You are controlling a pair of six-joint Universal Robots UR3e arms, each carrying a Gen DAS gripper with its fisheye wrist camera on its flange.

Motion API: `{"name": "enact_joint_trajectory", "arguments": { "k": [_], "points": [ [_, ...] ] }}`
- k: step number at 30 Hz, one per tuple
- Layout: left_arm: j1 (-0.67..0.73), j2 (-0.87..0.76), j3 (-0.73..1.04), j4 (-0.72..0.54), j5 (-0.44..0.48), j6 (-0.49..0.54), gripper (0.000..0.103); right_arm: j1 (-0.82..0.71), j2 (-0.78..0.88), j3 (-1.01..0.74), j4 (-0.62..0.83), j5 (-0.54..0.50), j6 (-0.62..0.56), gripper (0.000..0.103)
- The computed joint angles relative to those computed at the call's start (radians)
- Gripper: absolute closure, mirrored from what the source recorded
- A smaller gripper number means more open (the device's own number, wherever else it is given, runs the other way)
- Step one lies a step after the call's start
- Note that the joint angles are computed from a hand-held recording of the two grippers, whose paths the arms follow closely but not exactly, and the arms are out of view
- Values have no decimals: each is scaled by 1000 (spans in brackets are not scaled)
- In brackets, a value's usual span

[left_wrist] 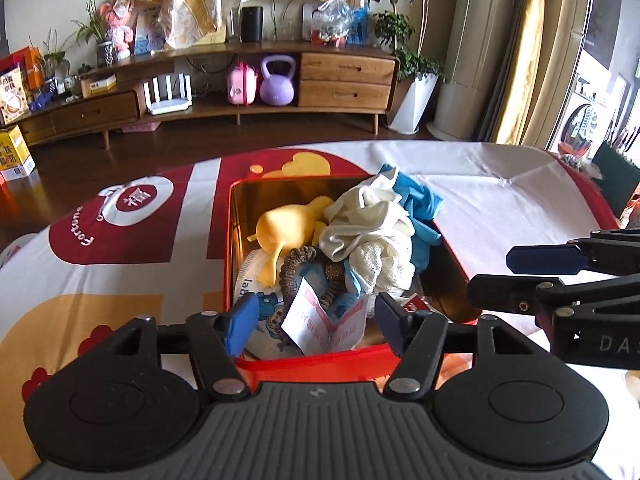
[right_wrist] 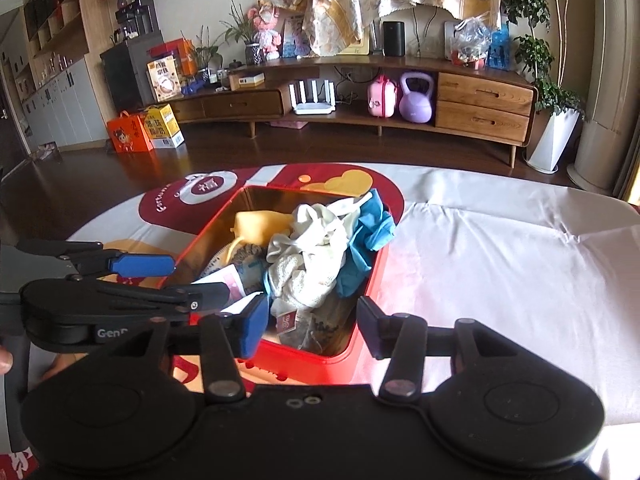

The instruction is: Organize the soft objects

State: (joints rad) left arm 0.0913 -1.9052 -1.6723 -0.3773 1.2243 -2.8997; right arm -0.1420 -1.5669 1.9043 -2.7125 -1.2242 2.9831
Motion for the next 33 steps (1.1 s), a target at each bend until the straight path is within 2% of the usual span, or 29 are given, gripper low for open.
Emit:
{"name": "enact_joint_trajectory", "arguments": {
  "k": [9,13,17,20,26,27,33],
  "points": [
    [44,183,-139,-4,-58,23,37,-29,-183,128,-19,37,-8,42],
    [74,273,-209,-7,-94,29,31,-47,-264,170,-1,61,-10,39],
    [109,364,-272,-31,-131,47,31,-74,-359,225,17,97,-10,30],
    [134,432,-326,-30,-147,60,26,-95,-434,269,30,125,-29,24],
    [199,578,-423,-70,-195,102,23,-132,-574,350,51,163,-44,17],
    [209,602,-435,-81,-200,106,20,-148,-602,363,61,176,-49,15],
    [276,754,-517,-149,-256,137,19,-194,-744,427,97,214,-59,6]
  ]
}}
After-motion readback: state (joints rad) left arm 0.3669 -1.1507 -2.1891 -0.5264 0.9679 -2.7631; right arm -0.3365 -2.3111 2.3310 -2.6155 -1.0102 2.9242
